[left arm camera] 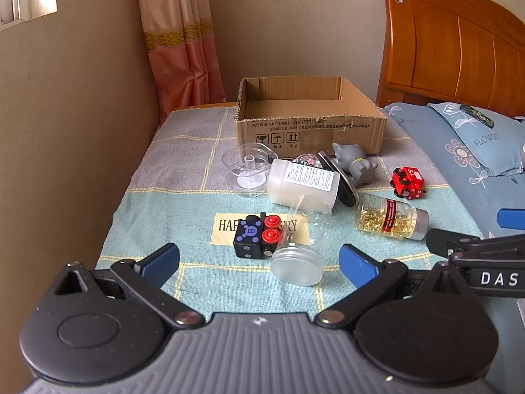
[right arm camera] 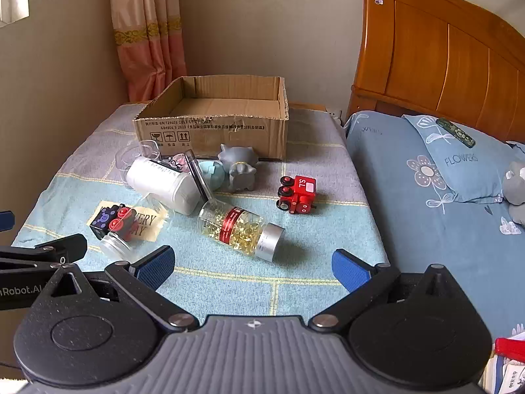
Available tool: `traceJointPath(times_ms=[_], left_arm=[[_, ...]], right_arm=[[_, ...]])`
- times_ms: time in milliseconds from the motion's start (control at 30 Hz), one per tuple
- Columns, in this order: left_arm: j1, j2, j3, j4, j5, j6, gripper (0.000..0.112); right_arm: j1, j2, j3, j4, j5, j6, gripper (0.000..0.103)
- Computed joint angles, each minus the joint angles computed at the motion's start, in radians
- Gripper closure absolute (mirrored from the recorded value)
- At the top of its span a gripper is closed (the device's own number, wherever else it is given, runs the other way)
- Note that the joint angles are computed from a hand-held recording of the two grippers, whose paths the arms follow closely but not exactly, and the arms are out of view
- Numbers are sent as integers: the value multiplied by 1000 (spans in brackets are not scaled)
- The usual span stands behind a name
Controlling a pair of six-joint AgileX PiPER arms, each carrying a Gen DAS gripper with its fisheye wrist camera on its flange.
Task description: Organize rigid objects
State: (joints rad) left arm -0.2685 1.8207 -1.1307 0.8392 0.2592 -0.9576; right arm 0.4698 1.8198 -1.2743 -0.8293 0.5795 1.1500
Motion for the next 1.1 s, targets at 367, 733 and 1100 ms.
traceJointPath(times_ms=[367,733,1100], left_arm=[[-1,-3,6,12,-3,-14,10],[1,-10,18,26,-14,-28,10],[-3,-13,19,41,-10,-44,10]], right_arm=[[0,0,-1,-4,1,4,0],[3,0,-4,-12,6,13,0],[7,-7,11,-33,4,40,0]])
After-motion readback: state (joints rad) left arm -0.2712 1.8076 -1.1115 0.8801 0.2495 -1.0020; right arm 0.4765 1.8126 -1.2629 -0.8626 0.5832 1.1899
